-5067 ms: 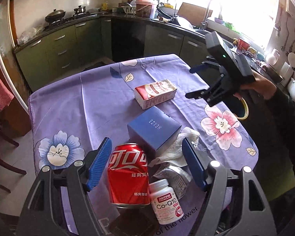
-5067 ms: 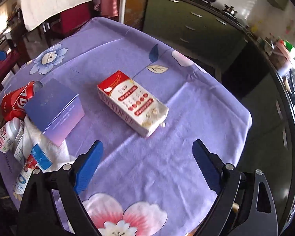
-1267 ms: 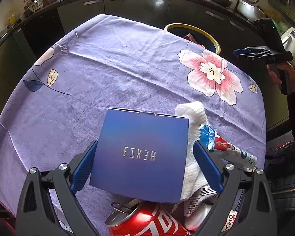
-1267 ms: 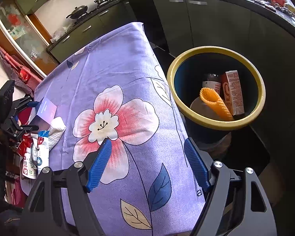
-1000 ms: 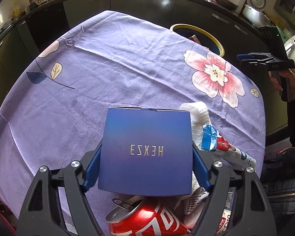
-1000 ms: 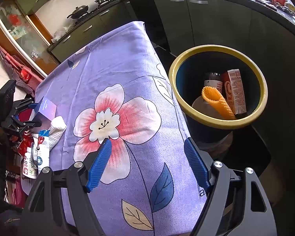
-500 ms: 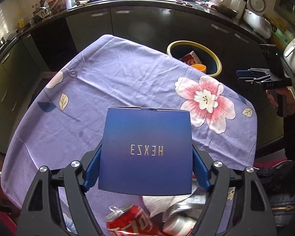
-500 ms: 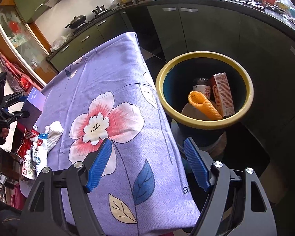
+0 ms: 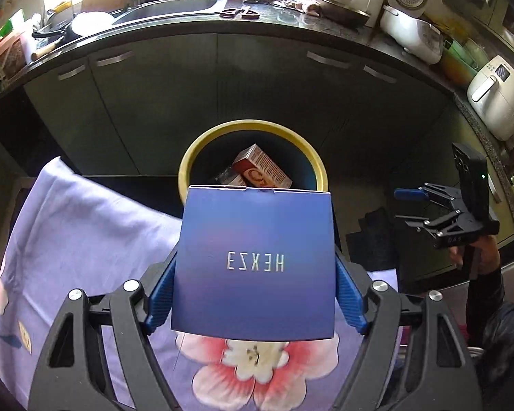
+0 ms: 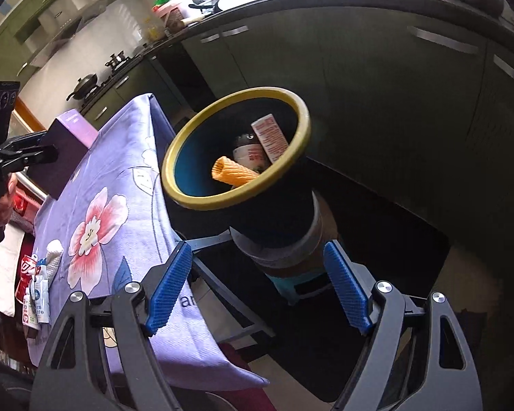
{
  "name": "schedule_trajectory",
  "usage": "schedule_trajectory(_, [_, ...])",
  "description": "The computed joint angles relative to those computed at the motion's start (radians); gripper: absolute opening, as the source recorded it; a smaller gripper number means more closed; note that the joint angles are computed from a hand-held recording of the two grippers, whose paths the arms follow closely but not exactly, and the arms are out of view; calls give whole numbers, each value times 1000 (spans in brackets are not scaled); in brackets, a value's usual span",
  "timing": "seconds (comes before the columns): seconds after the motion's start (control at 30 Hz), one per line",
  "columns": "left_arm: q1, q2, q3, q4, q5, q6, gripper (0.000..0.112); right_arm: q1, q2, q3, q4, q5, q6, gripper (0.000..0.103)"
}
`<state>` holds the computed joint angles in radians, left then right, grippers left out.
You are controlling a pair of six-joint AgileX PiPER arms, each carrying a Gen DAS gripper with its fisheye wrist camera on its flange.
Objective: Collect trash
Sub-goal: 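Carry the blue box over the bin and open the left gripper, then grasp the white toothpaste tube with the right gripper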
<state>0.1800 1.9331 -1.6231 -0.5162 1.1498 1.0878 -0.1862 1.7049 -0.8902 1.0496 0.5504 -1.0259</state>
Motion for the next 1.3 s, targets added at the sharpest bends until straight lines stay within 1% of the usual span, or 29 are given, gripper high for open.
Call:
schedule_trajectory(0.1, [-96, 108, -102, 19, -46, -102, 74, -66, 12, 21, 37, 27, -50, 79])
schedule_trajectory(0.17, [-144, 175, -168, 35, -86, -162, 75, -99, 18, 30, 54, 49, -73, 79])
schedule_trajectory(0.2, [-163, 209, -206, 50, -93, -195, 75, -111, 21, 31, 56, 57, -75, 79])
schedule_trajectory(0.3, [-195, 257, -256, 108, -120, -293, 75, -133, 16, 43, 66, 66, -96, 79])
schedule_trajectory(0.37, [-190, 246, -238, 108, -127, -294, 76, -141, 13, 48, 71, 75, -109, 79])
schedule_trajectory(0.43, [-165, 201, -180, 76, -133, -253, 80, -133, 12, 47, 76, 76, -112, 80])
schedule_trajectory(0.53, [-128, 95, -56, 34, -161, -182, 81, -108, 17, 33, 70, 71, -98, 80])
schedule_trajectory(0.6, [-84, 14, 20, -16, -159, -123, 82, -76, 11, 28, 65, 66, -86, 80])
schedule_trajectory(0.73, [47, -208, 218, -105, -163, -7, 84, 18, -11, 19, 28, 49, -39, 80])
schedule_trajectory(0.8, [147, -325, 314, -150, -159, 57, 87, 85, -20, 9, -6, 39, -3, 80])
schedule_trajectory(0.9, [335, -456, 408, -204, -96, 133, 90, 216, -35, -12, -78, 1, 75, 80])
schedule_trajectory(1.0, [559, -509, 441, -241, -3, 200, 90, 368, -48, -33, -120, -36, 139, 80])
schedule_trajectory(1.07, [698, -533, 476, -271, 16, 266, 90, 473, -50, -48, -122, -56, 165, 80])
schedule_trajectory(1.17, [869, -538, 503, -317, 29, 366, 90, 625, -43, -74, -110, -72, 177, 79])
schedule_trajectory(1.23, [971, -527, 513, -338, 47, 418, 90, 729, -34, -100, -143, -78, 220, 73])
schedule_trajectory(1.3, [1065, -496, 506, -357, 69, 462, 90, 821, -11, -137, -191, -88, 284, 66])
